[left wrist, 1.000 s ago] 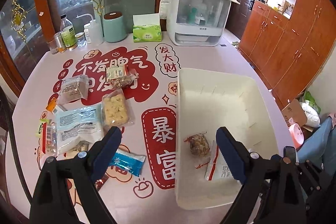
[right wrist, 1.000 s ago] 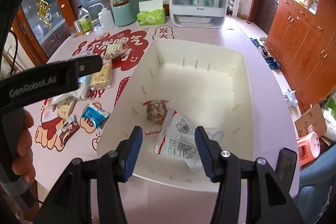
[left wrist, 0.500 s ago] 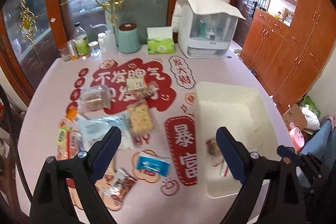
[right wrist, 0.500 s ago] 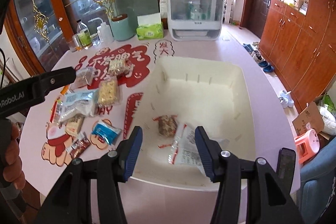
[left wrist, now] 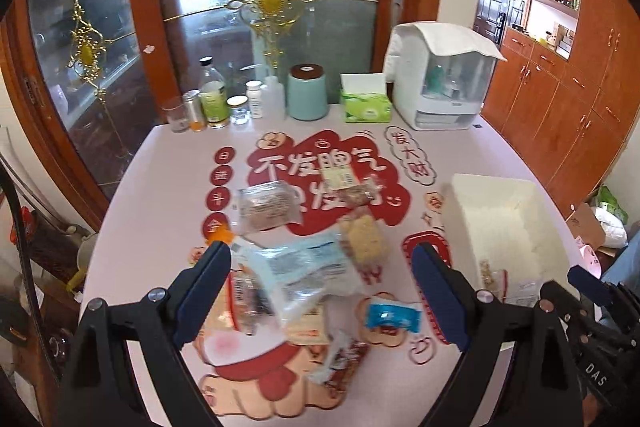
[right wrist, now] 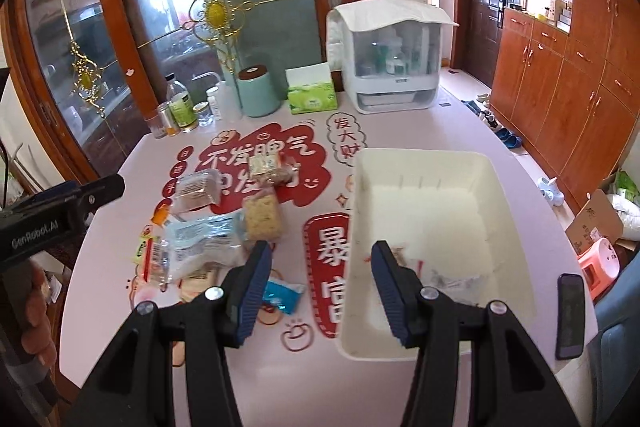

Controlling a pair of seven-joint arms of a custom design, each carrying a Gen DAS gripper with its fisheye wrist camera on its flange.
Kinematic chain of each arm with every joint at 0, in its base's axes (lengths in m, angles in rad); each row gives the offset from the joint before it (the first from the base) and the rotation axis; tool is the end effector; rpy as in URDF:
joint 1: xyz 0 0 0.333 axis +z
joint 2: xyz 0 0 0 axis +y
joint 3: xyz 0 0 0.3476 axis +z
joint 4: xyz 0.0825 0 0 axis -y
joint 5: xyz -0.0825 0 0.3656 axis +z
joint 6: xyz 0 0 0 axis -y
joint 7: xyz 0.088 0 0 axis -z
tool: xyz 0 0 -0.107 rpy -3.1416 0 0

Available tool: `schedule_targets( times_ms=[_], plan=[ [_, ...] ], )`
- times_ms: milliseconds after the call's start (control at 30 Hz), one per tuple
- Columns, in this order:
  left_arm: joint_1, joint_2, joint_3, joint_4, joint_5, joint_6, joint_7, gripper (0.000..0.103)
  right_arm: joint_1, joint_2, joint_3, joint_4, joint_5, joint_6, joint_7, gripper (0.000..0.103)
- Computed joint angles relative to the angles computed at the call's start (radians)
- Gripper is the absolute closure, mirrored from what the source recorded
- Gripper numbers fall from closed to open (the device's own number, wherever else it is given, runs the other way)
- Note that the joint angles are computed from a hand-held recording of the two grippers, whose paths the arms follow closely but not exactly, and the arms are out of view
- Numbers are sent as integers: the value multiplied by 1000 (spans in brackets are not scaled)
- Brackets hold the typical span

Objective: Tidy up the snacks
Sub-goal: 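Withdraw both open grippers from the tray back toward the snack pile, then grasp the brown wafer packet with the right gripper while the left grasps the clear crumbly-snack bag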

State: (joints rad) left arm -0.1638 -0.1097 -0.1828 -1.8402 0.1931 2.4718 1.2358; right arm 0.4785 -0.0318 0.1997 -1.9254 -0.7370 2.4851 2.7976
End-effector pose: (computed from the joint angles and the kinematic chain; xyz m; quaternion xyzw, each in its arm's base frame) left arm 0.5204 -0.1954 0.6902 -0.6149 0.6959 -0.2844 0.2380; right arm 0.4463 0.3655 0.6041 -0.6191 0.6750 -0.2470 0.3164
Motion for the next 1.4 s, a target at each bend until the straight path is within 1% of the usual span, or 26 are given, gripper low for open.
schedule_targets(
  times_ms=[133,233,333,400,500,600,767,867,933,967,1000,1067,1100,1167,1267,1333,1400],
  plan=[
    [28,-25,32,-33,-4,18,60,12,34,61,10,58,27,-23,-25,51],
    [53,-33,55,-56,-12,29,105,12,72,113,0,94,55,-22,-41,51],
    [78,-29,80,-71,-46,19,159,12,108,173,-17,127,125,-5,-83,50],
    [91,-17,98,-82,-96,6,219,12,131,223,-28,159,176,-6,-117,50],
    [111,2,109,-102,-146,-16,276,12,157,287,-43,202,255,-17,-169,50],
    [133,40,109,-116,-170,-56,310,12,175,345,-56,233,341,-10,-214,50],
    [157,103,96,-144,-199,-93,363,12,217,438,-95,301,433,-15,-244,50],
    [172,141,91,-137,-262,-133,412,12,236,496,-114,352,488,-25,-265,50],
    [181,159,86,-133,-282,-147,438,12,252,540,-128,400,516,-59,-269,50],
    [183,164,84,-135,-271,-146,442,12,259,560,-136,420,527,-75,-266,50],
    [185,168,81,-137,-259,-143,444,12,268,572,-146,435,532,-91,-259,50],
    [190,181,78,-136,-254,-148,469,12,305,581,-185,442,487,-79,-217,49],
    [192,185,76,-135,-257,-152,477,12,305,595,-183,463,492,-99,-223,48],
    [196,201,74,-129,-262,-162,480,12,327,612,-203,494,461,-129,-205,47],
    [200,230,68,-111,-272,-172,475,12,332,612,-208,492,443,-128,-198,48],
    [205,251,63,-92,-293,-188,474,12,336,605,-213,484,429,-134,-192,57],
    [208,270,55,-74,-317,-199,483,12,327,592,-206,456,431,-108,-192,59]
  ],
)
